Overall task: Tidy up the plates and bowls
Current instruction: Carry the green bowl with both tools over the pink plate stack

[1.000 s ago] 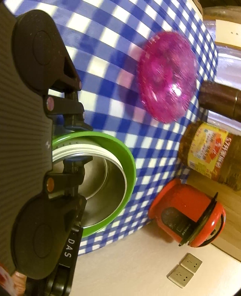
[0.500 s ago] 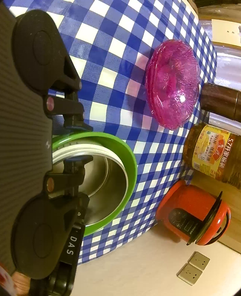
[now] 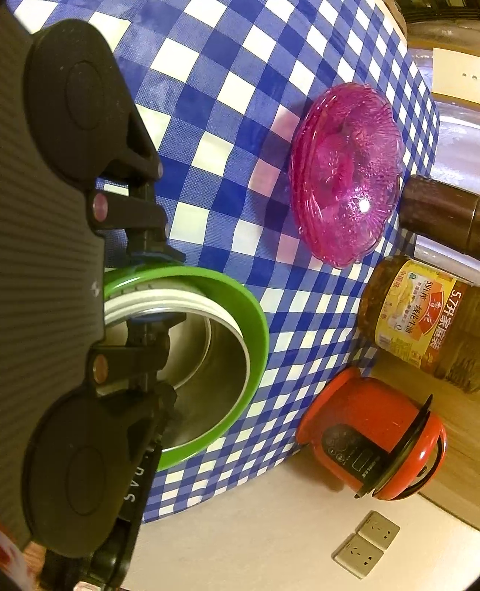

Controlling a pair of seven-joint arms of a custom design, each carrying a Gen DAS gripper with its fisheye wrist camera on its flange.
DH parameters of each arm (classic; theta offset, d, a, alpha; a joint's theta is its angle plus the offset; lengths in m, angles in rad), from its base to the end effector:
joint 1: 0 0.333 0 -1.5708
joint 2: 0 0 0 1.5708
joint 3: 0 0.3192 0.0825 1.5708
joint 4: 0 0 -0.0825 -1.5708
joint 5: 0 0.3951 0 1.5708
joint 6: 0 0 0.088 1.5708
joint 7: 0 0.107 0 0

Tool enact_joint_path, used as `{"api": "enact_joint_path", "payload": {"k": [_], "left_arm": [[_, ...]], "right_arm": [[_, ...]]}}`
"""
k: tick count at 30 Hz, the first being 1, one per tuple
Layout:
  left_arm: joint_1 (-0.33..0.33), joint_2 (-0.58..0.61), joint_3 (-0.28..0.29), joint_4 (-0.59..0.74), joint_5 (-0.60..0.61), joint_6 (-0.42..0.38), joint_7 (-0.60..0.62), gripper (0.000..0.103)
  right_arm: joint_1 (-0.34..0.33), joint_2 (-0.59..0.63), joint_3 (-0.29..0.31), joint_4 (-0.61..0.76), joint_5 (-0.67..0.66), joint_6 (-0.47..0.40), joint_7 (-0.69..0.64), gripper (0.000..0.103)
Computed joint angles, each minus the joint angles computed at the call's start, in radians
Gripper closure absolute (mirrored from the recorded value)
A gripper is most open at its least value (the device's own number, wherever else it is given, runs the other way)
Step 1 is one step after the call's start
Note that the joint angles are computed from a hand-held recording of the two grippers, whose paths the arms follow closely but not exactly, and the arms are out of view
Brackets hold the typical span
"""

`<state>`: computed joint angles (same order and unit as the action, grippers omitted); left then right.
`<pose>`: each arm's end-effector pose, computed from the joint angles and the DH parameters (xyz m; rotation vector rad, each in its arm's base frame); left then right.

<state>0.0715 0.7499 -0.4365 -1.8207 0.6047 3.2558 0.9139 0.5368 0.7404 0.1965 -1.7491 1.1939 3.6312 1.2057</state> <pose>0.6434 -0.2594 0.2404 -1.8465 2.0747 -1.1395 0.5728 0.3292 0.2269 -1.3056 1.8985 -0.4211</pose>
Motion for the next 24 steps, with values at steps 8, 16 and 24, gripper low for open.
{"api": "enact_joint_path", "payload": {"k": [8, 16, 24], "left_arm": [[0.004, -0.020, 0.007, -0.017, 0.003, 0.021, 0.001, 0.081], [0.003, -0.071, 0.044, -0.048, 0.044, 0.072, -0.053, 0.081], [-0.006, -0.115, 0.096, -0.074, 0.081, 0.096, -0.118, 0.081]], "right_arm": [[0.003, -0.008, 0.009, 0.014, 0.057, 0.011, -0.042, 0.080], [0.012, -0.018, 0.022, 0.025, 0.019, 0.046, -0.020, 0.080], [0.030, 0.001, 0.026, 0.097, 0.065, 0.035, -0.092, 0.080]]}}
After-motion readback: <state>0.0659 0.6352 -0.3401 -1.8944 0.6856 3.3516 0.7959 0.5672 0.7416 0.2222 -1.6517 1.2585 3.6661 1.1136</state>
